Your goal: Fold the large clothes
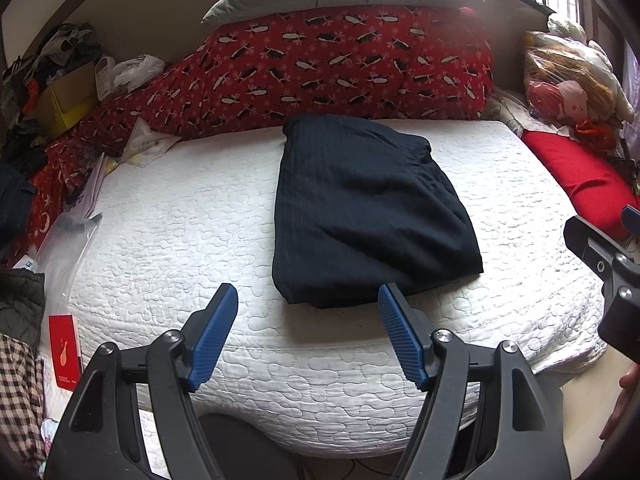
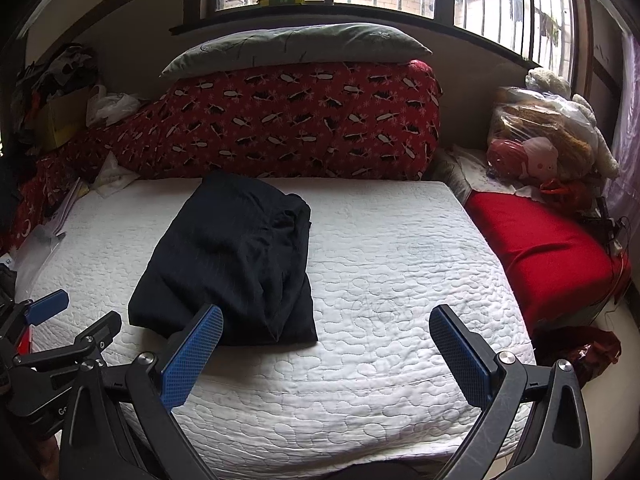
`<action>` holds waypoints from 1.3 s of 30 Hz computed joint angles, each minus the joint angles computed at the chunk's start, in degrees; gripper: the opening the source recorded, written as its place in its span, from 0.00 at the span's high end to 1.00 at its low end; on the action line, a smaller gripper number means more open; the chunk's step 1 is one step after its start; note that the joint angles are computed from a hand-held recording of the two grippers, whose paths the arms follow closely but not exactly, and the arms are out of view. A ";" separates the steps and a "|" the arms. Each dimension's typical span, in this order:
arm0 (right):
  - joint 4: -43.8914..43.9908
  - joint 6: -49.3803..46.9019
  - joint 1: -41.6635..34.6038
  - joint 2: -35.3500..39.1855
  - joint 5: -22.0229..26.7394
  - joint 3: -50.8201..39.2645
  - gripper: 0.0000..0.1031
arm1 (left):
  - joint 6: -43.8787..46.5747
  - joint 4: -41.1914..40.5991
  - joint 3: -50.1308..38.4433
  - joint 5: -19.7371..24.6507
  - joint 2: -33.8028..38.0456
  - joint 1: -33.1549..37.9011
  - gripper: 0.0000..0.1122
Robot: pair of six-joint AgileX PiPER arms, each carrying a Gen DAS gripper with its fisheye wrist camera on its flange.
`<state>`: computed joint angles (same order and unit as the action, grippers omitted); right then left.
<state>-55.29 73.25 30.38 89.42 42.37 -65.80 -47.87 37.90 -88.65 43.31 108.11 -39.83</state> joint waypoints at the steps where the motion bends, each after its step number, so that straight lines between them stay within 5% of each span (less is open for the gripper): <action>1: -0.06 0.08 -0.04 0.00 -0.05 0.06 0.00 | 0.40 -0.48 -0.10 -0.05 0.01 0.07 0.35; 23: 2.51 -0.59 -2.03 -0.64 -1.24 0.99 0.00 | 5.56 -6.92 -0.33 -2.22 -0.12 0.53 0.31; 31: 3.34 -1.04 -2.94 -0.95 -2.37 1.77 0.00 | 13.53 -18.88 -1.15 -2.71 0.12 2.43 0.31; 39: 3.19 -0.45 -2.75 -1.13 -2.37 2.19 0.00 | 9.38 -14.50 1.68 -5.83 -1.49 1.30 0.31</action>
<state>-52.10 72.80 27.62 88.29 40.00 -63.61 -38.49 23.40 -86.97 37.48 106.62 -38.53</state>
